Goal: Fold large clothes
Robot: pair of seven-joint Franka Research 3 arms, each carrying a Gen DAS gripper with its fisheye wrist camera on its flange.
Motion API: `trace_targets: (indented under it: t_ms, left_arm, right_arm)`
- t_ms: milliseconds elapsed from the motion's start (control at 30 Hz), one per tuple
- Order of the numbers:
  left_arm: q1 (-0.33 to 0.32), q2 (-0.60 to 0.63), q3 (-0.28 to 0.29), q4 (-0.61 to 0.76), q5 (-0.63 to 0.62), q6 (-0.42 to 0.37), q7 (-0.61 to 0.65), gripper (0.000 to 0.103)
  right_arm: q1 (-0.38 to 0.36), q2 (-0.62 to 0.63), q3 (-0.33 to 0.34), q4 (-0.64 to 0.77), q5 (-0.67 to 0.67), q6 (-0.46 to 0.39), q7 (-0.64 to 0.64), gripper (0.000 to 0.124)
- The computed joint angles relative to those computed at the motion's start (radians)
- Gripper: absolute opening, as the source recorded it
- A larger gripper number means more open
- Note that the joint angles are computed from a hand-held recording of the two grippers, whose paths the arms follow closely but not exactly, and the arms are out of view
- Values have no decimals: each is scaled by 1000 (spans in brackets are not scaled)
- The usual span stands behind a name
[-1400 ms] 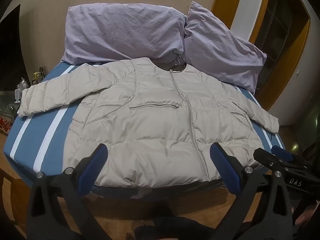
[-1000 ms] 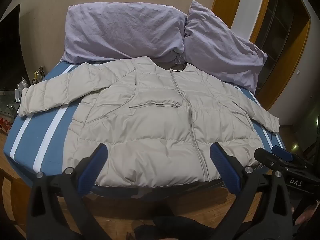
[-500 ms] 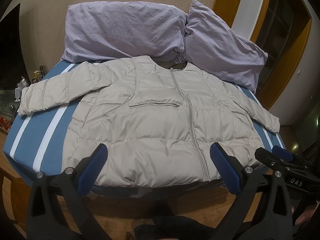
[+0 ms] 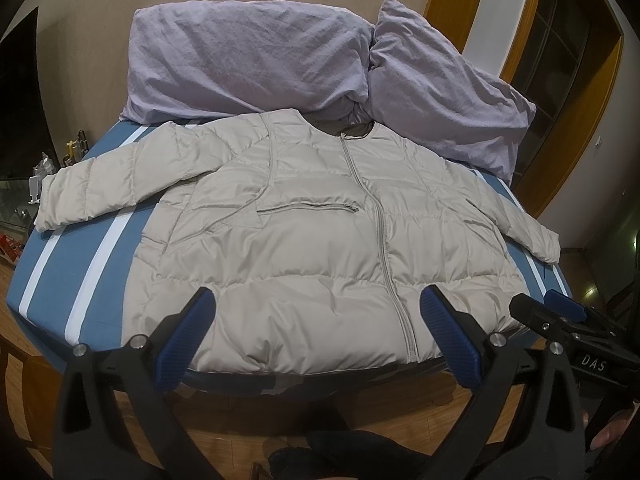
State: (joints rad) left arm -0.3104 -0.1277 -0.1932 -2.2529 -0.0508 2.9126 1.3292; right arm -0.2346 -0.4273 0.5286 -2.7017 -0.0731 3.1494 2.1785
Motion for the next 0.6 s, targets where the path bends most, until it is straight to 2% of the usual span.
trace_targets:
  t_ms: [600]
  left_arm:
    - [0,-5,0,-3,-3,-7,1,101]
  right_arm:
    - [-2,13,-3,9,-5,0,0,101]
